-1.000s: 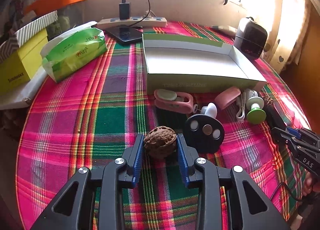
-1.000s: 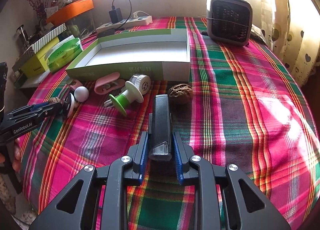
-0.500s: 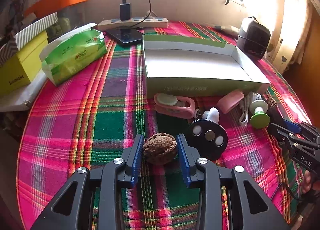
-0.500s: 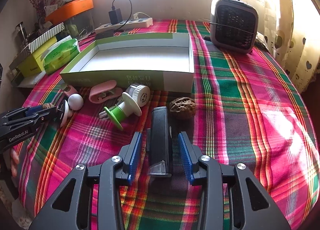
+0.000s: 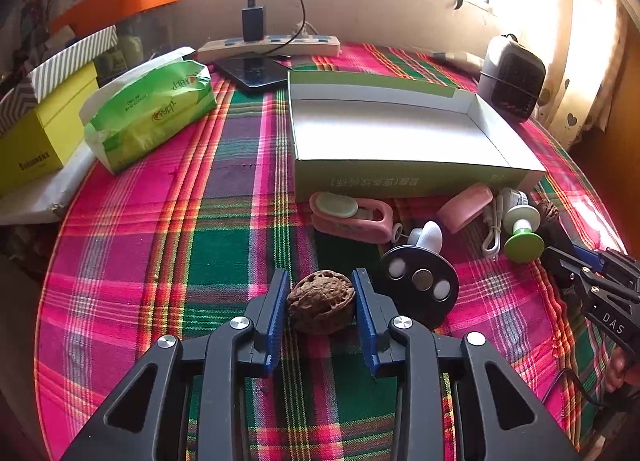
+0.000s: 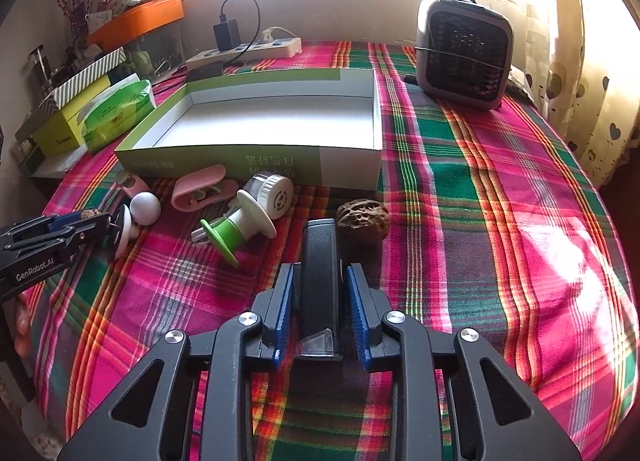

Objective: Organize objects
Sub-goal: 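Lift and carry the walnut and flashlight over the white box lid with both grippers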

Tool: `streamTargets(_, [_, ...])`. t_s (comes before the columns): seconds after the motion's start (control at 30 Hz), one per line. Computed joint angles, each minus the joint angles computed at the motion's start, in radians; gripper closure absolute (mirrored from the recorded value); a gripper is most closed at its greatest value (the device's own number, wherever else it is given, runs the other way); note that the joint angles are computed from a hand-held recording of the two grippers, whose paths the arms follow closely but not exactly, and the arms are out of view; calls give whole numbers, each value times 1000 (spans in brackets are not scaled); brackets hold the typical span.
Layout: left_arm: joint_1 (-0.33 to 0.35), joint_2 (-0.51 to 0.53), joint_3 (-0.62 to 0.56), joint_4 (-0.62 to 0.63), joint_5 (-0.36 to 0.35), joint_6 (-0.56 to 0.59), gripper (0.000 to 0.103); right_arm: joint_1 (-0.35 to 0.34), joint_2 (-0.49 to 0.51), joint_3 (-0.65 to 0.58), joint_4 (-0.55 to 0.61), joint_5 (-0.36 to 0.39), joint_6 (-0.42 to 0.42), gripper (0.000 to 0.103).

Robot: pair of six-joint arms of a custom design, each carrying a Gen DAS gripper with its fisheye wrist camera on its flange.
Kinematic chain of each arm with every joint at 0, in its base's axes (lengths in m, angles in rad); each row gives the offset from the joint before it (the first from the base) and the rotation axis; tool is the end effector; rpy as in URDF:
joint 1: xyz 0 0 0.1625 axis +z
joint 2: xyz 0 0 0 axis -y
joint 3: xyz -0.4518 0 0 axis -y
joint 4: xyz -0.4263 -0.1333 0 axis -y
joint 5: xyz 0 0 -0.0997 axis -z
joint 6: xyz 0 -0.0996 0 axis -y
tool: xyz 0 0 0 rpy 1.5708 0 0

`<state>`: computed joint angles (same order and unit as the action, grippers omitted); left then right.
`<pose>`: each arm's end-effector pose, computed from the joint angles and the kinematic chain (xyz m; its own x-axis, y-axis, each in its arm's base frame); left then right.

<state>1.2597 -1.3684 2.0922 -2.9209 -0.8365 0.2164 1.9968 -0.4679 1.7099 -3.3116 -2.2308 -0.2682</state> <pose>0.0269 -0.5699 0.3213 -0.7544 0.0223 -0.6561 0.4198 0.7848 -0.4559 0.3410 -0.5767 -0.0586 -0.7144 -0.2692 0.6459 -0.5727 0.7553 -0.3186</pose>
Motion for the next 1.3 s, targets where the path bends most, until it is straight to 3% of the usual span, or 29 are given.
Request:
streamTargets(0.77, [-29,-27,-1,-21,-39,33,73,6,-34,4,19,66,4,78])
streamTargets(1.3, [-37,71,-152,5,-80,96,73,0,-17,-151,153,113,-5,78])
